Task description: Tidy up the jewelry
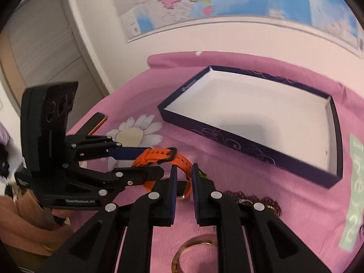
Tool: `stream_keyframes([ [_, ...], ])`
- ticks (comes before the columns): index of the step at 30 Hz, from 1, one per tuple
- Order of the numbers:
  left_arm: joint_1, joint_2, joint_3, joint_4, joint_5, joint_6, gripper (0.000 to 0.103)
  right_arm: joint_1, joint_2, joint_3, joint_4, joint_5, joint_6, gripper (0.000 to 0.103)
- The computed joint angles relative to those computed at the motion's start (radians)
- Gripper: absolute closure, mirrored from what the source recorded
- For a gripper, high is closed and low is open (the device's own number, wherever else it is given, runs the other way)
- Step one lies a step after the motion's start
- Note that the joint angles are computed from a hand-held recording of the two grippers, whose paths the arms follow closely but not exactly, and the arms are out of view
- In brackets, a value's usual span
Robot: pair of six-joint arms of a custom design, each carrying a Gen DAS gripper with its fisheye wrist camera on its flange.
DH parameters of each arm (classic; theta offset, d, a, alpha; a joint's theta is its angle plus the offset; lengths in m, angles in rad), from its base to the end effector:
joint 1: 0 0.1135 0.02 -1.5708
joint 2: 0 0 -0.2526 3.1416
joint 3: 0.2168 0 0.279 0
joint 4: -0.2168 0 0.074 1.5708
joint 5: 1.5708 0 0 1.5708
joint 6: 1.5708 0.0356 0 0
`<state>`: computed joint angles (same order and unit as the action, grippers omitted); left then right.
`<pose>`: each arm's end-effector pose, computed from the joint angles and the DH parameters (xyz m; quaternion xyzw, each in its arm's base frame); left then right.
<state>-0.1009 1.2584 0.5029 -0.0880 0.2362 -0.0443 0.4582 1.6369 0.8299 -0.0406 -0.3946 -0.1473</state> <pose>0.2519 -0.0339 0.1296 0.0682 0.9265 -0.1355 0.3443 0.2982 0.1623 0.1302 -0.3396 0.8548 0.2348 0.3143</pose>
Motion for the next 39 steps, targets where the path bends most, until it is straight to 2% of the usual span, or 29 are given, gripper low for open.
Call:
stream_keyframes([
  [4, 0.002, -0.077, -0.034, -0.003, -0.052, 0.01, 0.062, 0.007, 0.058, 0.063, -0.048, 0.016, 0.001, 0.097],
  [7, 0.028, -0.131, -0.053, -0.001, -0.028, 0.03, 0.07, 0.006, 0.088, 0.103, -0.074, 0.01, 0.017, 0.099],
  [9, 0.043, -0.108, -0.039, -0.003, -0.009, 0.046, 0.079, 0.008, 0.11, 0.131, -0.089, 0.01, 0.022, 0.099],
  [14, 0.073, -0.006, 0.008, -0.009, 0.018, 0.038, 0.082, 0.008, 0.136, 0.152, -0.101, 0.001, 0.03, 0.099],
  [17, 0.091, -0.026, -0.014, -0.007, 0.031, 0.036, 0.067, -0.009, 0.096, 0.107, -0.068, -0.022, 0.033, 0.093],
  [18, 0.095, -0.032, -0.018, -0.013, 0.033, 0.04, 0.065, -0.017, 0.083, 0.093, -0.061, -0.03, 0.033, 0.083],
  [20, 0.1, -0.027, -0.017, -0.022, 0.034, 0.05, 0.065, -0.038, 0.04, 0.045, -0.04, -0.023, 0.033, 0.073],
  [25, 0.122, 0.027, 0.02, -0.026, 0.066, 0.048, 0.061, -0.105, -0.062, -0.076, -0.026, 0.008, 0.015, 0.071],
  [28, 0.111, 0.068, 0.051, -0.027, 0.05, 0.047, 0.061, -0.144, -0.107, -0.135, -0.04, 0.03, -0.011, 0.071],
  [34, 0.075, 0.117, 0.099, -0.059, 0.024, 0.048, 0.068, -0.197, -0.168, -0.224, -0.067, 0.043, -0.072, 0.069],
  [39, 0.07, 0.146, 0.124, -0.083, 0.044, 0.059, 0.077, -0.211, -0.181, -0.257, -0.049, 0.017, -0.079, 0.068],
])
